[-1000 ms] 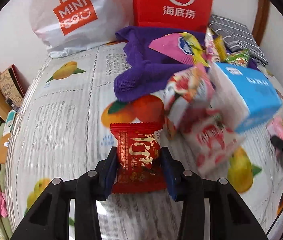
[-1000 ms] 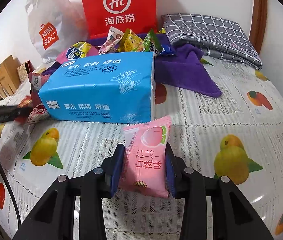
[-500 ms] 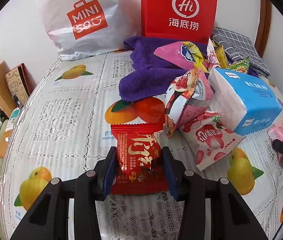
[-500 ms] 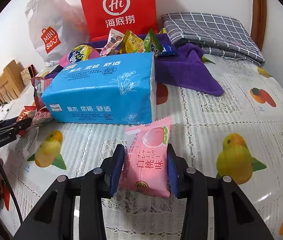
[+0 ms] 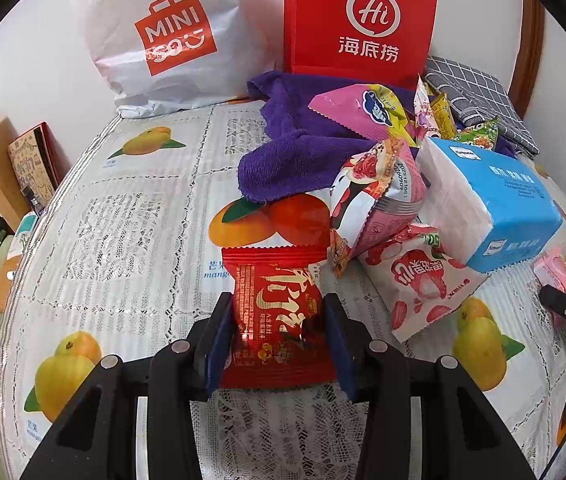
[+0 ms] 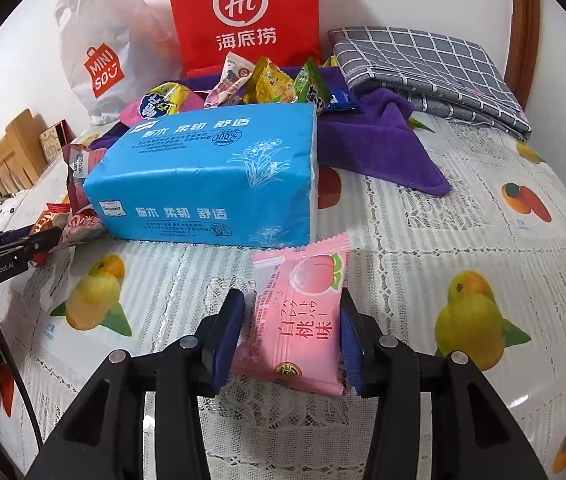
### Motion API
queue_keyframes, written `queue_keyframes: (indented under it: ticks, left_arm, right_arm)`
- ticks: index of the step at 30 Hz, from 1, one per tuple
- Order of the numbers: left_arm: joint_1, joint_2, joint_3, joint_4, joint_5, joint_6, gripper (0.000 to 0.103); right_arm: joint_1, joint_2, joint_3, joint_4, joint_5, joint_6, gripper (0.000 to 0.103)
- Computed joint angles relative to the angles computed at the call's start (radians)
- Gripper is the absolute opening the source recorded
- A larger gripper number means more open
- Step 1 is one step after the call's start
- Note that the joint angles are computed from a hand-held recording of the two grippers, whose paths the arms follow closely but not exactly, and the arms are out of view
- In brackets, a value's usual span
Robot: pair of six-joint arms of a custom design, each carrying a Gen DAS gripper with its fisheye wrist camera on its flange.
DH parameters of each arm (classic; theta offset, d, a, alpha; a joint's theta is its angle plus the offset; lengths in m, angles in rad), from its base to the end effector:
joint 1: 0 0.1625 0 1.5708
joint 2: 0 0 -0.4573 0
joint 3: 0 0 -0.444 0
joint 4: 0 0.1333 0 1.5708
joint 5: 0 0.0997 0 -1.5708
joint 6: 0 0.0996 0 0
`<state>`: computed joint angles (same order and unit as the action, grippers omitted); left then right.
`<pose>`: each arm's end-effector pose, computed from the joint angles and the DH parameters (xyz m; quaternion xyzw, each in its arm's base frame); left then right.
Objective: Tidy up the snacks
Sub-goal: 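Lift both held packets and carry them toward the purple towel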
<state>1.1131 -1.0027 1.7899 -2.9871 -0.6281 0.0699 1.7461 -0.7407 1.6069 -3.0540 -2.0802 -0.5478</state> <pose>-0.1062 -0.6996 0.2448 0.0853 0.8546 -0.3537 0.3706 0.2154 -0.7303 0.1196 0.2546 -0.8895 0.2443 0.2903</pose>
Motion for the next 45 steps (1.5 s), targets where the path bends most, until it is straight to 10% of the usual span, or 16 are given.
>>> queue_keyframes:
  ticks: [27, 45]
  left_arm:
    - [-0.073, -0.136, 0.070, 0.121, -0.125, -0.070, 0.040]
    - [-0.134, -0.002, -0.225, 0.195, -0.134, 0.048, 0.040]
  right_arm:
    - [0.055, -0.050, 0.017, -0.020, 0.004, 0.015, 0.035]
    - [0.127, -0.001, -0.227, 0.091, 0.022, 0.052, 0.035]
